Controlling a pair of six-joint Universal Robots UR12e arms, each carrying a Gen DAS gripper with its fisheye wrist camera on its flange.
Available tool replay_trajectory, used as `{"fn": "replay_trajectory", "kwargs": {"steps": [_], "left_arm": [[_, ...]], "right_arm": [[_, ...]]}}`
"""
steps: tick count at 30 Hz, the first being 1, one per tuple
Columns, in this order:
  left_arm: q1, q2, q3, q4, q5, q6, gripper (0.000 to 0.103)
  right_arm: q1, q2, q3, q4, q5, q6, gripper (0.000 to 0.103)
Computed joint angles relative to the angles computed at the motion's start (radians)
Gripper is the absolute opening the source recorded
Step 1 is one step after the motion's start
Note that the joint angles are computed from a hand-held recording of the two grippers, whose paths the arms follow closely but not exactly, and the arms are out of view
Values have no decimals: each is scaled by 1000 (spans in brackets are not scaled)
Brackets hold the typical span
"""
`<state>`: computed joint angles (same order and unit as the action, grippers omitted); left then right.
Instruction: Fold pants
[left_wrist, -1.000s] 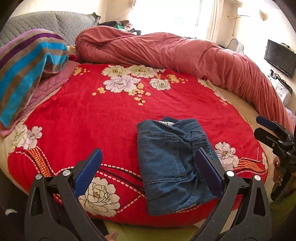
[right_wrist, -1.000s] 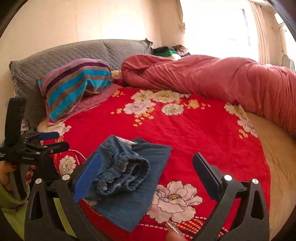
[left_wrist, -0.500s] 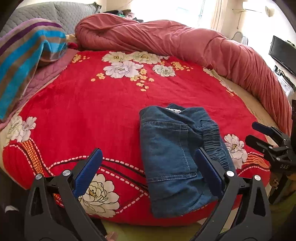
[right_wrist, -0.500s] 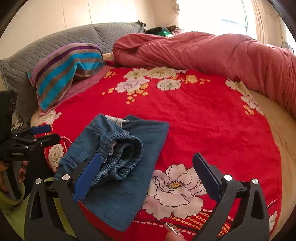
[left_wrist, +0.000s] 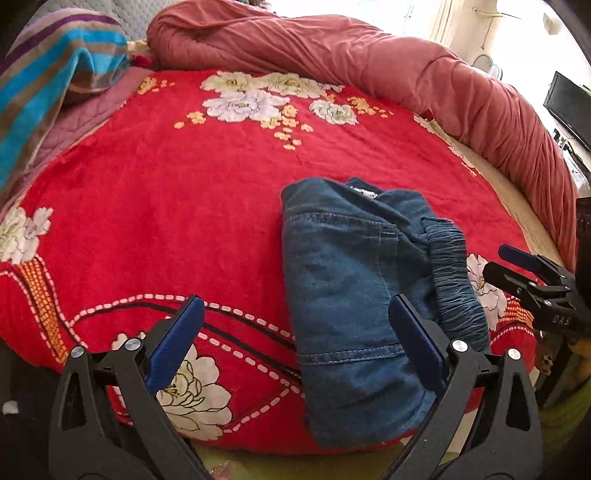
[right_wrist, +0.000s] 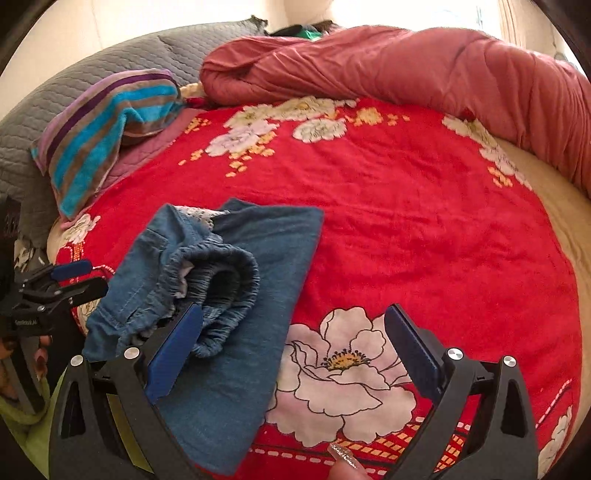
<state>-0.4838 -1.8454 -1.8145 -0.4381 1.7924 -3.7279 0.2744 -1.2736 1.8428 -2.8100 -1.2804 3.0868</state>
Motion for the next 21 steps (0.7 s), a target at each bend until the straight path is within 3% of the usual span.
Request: {"fn": "replay_trajectory", "kwargs": {"steps": [5,8,9,15,21], "left_arm": [[12,-12,3,0,-46,-6,93],[16,-23,10,-2,-70,-6,93],[19,-27,14,-2,-83,-3,93],[27,-54,35,-12,-129,33,93],[27,-68,51,-24,-131,59,93]], "right_arm": [[-2,14,-19,49,32,3,96],[-9,24,-34,94,81,-1,69],[-9,29,-42,119,93,-10,67],[-10,45,-60,163,119,-8,65],[-9,65,-79,186,148,-9,63]]}}
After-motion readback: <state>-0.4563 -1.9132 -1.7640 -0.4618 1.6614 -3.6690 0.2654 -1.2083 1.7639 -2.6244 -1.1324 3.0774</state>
